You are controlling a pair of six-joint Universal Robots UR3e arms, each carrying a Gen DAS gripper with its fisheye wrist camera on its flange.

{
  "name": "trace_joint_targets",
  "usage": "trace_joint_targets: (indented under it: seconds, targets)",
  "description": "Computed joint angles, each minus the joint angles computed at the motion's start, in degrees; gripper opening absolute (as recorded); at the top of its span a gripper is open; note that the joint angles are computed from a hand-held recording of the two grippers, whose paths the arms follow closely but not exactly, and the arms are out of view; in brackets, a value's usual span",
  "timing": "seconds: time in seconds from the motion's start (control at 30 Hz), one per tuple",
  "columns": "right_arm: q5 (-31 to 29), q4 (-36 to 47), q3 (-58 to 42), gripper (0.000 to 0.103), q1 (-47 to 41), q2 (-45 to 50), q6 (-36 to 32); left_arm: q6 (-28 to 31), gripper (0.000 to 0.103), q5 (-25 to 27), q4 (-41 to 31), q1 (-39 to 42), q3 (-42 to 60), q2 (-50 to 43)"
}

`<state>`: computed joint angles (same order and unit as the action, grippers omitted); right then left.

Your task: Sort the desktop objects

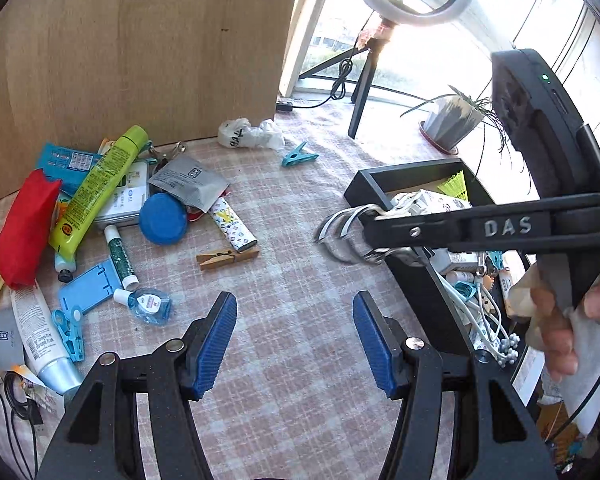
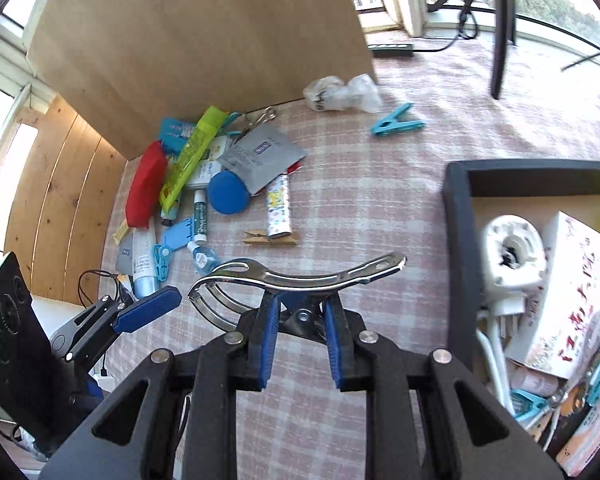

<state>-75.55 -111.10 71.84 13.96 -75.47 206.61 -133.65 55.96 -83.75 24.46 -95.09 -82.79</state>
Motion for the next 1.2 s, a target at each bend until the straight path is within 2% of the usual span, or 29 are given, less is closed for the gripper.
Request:
trace_joint_targets:
  seconds: [0.2,0.37,0.57,0.63,0.67,0.9,1.03,1.2]
  targets:
    - [-1.14,2.29,17.20,0.021,-11.13,-20.04,-2.33,0.30,0.057,0.16,-0.54,-1.30,-2.03,2.50]
    - [-1.05,8.41,25.71,0.021,-23.26,-33.19,-6.26,-0.17,0.057,0.85,-0.19,-2.20,-3.39,3.67]
    - [-2.50,15.17,28.99,0.023,-32.81,-40.56,-11.16,-1.39,0.058,2.45,1.85,-3.69,-4.57,4.53]
    - [-2.33,16.97,29.40,0.032,-34.71,-41.94,-11.77,-1.84,0.058,2.96,2.42,-4.03,-4.84,4.99]
    - [-2.24,17.18,29.82,0.033,-35.32,-42.99,-12.01,-1.87,0.058,3.09,2.49,-4.06,-4.83,5.12]
    - [-2.31,17.67,29.32,0.033,-32.70,-44.39,-10.52,-3.42,0.059,5.11,3.77,-3.90,-5.29,6.67]
    - [-4.42,15.23,28.77,0.033,-26.38,-43.87,-7.17,-3.30,0.059,5.65,2.59,-2.30,-5.72,9.11]
    - [-9.86,11.66,26.33,0.033,-15.22,-40.67,-1.51,-1.36,0.059,5.57,-0.57,1.49,-5.95,13.57]
